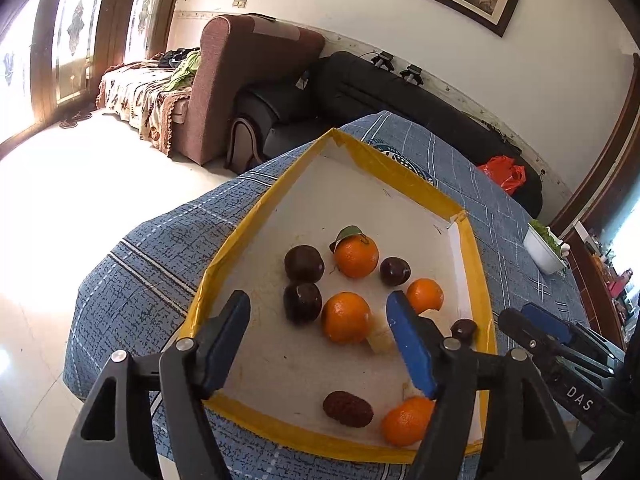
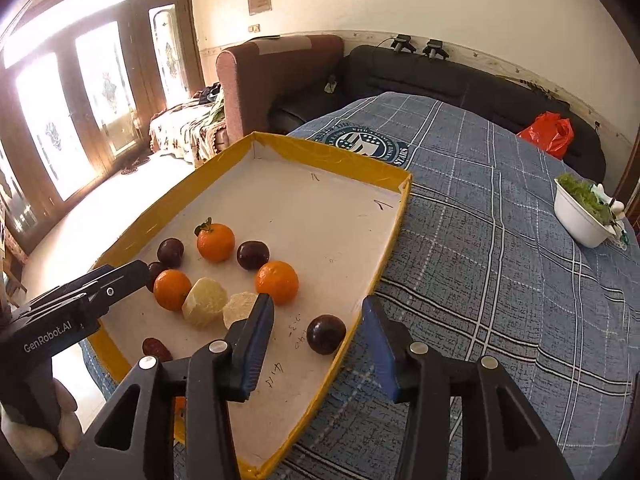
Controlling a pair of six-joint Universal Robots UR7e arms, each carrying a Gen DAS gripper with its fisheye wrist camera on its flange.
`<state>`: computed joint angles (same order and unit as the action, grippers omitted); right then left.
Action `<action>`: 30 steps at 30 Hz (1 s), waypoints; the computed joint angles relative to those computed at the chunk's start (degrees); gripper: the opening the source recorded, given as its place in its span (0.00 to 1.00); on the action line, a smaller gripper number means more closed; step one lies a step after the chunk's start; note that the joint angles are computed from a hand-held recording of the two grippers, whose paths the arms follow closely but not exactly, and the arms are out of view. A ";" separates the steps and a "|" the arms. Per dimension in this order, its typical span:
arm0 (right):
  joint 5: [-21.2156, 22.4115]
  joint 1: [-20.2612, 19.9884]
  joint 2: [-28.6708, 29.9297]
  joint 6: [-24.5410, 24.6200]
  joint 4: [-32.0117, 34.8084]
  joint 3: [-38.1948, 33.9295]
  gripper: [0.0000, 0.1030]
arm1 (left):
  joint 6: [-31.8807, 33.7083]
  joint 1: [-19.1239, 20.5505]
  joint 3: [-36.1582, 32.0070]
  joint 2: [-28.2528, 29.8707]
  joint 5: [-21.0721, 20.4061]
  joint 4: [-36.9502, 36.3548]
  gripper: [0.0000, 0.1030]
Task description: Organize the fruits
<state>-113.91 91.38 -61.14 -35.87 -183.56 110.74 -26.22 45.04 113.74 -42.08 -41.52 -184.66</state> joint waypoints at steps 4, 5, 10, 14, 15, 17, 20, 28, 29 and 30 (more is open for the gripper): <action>1.98 -1.44 -3.15 2.04 -0.74 2.72 0.54 | -0.77 -1.32 0.03 0.13 1.09 0.92 0.71; 2.37 -1.82 -3.88 2.58 -0.75 3.36 0.54 | -0.79 -1.76 -0.03 0.29 1.30 1.21 0.71; 4.30 -3.60 -7.49 4.09 -1.21 7.02 0.56 | -1.09 -3.76 -0.43 1.53 2.52 3.05 0.72; 4.81 -4.51 -9.26 3.36 -2.92 9.89 0.59 | -1.86 -6.07 -1.14 3.23 5.40 6.07 0.74; 4.75 -4.68 -9.59 2.86 -4.00 10.77 0.60 | -2.17 -6.72 -1.42 3.70 6.45 7.16 0.75; 4.67 -4.93 -10.06 2.11 -5.78 12.04 0.63 | -2.62 -8.05 -2.03 4.77 8.89 9.16 0.79; 4.76 -5.42 -10.88 1.11 -8.04 13.76 0.64 | -3.47 -9.69 -2.86 6.01 11.71 11.88 0.84; 5.68 -7.27 -13.29 -0.46 -10.15 16.68 0.70 | -5.50 -11.39 -5.02 7.92 12.35 17.14 0.85; 5.85 -7.54 -13.63 -0.47 -10.22 16.91 0.70 | -5.62 -11.55 -5.26 8.10 12.23 17.76 0.85; 6.08 -7.79 -13.96 -0.38 -10.16 17.11 0.70 | -5.70 -11.66 -5.45 8.24 12.07 18.25 0.85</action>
